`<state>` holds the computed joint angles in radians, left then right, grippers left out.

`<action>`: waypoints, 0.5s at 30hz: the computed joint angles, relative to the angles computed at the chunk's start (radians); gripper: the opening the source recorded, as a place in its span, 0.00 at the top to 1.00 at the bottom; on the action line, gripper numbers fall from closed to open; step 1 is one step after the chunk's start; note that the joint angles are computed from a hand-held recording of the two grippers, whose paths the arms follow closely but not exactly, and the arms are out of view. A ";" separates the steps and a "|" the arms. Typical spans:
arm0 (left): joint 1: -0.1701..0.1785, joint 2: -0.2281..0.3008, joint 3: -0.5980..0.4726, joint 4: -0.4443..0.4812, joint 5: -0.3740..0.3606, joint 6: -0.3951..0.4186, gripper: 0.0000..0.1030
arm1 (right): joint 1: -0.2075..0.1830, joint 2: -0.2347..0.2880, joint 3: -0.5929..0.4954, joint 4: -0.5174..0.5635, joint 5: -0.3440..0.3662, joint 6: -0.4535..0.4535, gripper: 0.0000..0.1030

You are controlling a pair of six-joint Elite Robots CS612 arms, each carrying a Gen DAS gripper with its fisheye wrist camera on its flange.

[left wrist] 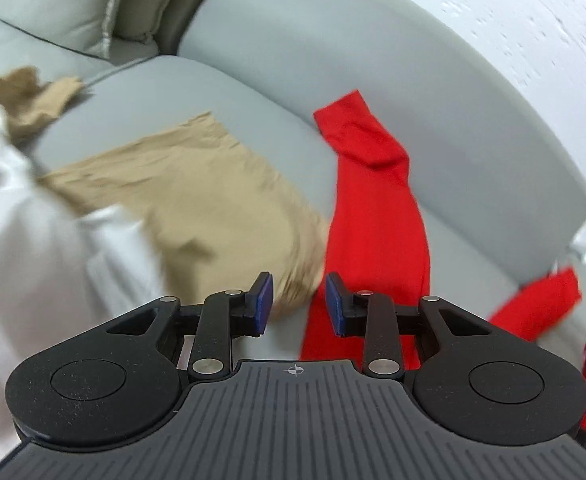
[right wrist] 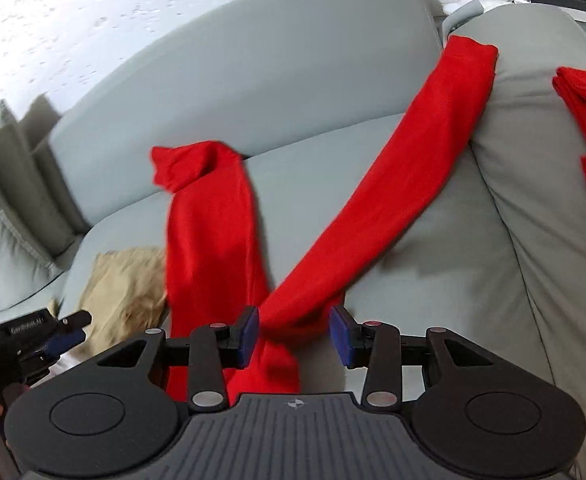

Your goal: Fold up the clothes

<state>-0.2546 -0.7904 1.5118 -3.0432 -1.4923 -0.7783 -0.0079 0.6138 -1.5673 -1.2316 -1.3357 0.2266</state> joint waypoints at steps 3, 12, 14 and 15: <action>0.012 0.035 -0.036 0.020 -0.027 -0.019 0.68 | 0.015 -0.039 0.098 -0.029 -0.042 0.014 0.61; 0.029 0.054 -0.061 0.068 -0.058 -0.015 0.67 | 0.067 -0.179 0.472 -0.057 -0.259 0.108 0.58; 0.030 0.054 -0.061 0.079 -0.057 -0.028 0.67 | 0.080 -0.198 0.537 -0.081 -0.340 0.094 0.58; 0.030 0.053 -0.062 0.084 -0.056 -0.027 0.67 | 0.085 -0.203 0.554 -0.084 -0.366 0.081 0.59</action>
<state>-0.2248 -0.7372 1.4503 -2.9589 -1.5481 -0.8049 0.0768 0.4105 -1.0130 -1.3151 -1.7020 0.3075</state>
